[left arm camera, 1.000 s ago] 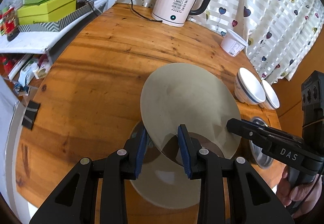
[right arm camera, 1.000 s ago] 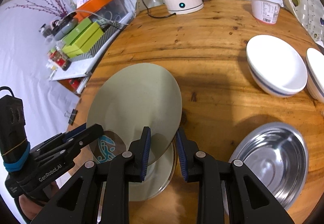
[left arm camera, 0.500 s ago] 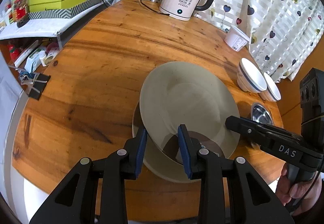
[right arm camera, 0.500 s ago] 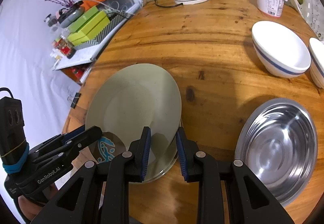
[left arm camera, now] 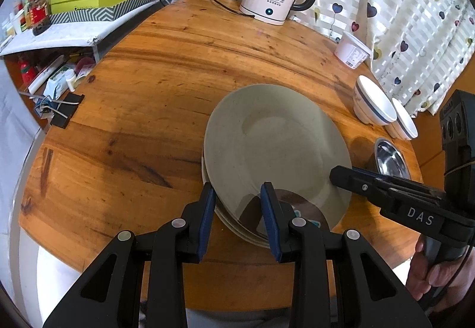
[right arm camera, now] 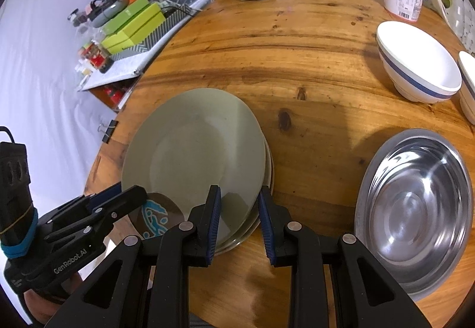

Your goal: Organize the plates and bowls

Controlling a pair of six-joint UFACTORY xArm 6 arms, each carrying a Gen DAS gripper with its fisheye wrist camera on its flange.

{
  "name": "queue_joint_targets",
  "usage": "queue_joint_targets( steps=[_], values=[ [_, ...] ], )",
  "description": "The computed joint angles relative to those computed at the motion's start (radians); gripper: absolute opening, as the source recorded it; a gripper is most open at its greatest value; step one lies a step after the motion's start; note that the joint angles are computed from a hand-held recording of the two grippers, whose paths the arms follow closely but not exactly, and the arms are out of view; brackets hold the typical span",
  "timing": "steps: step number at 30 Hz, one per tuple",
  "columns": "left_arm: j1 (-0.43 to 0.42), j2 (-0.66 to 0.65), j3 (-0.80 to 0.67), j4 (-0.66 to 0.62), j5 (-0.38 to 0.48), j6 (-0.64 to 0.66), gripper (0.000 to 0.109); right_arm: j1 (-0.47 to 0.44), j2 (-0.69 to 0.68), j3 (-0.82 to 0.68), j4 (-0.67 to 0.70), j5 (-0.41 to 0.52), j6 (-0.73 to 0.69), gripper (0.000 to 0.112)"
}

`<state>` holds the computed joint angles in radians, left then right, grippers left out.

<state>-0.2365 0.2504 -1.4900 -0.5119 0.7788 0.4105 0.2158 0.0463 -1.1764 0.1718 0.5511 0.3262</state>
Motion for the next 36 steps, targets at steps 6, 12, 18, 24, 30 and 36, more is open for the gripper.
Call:
queue_joint_targets(
  steps=[6,12,18,24,30,36],
  values=[
    [-0.002,-0.010,0.012,0.003,-0.002,-0.002,0.033,0.003,0.000,-0.003,-0.018,0.010,0.004,0.026],
    [-0.002,-0.010,0.014,0.003,-0.004,-0.002,0.033,0.008,0.003,-0.007,-0.051,0.016,0.015,0.030],
    [-0.006,-0.017,0.025,0.022,-0.022,-0.004,0.033,0.012,0.009,-0.014,-0.094,0.021,0.036,0.030],
    [-0.008,-0.016,0.024,0.021,-0.022,-0.003,0.033,0.013,0.010,-0.011,-0.096,0.015,0.031,0.030],
    [-0.005,-0.021,0.035,0.014,-0.032,0.005,0.039,0.007,0.004,-0.001,-0.089,0.008,0.022,0.030],
    [0.007,-0.008,0.021,-0.013,-0.038,0.020,0.042,-0.003,-0.017,0.025,-0.069,-0.012,0.003,0.030]
  ],
)
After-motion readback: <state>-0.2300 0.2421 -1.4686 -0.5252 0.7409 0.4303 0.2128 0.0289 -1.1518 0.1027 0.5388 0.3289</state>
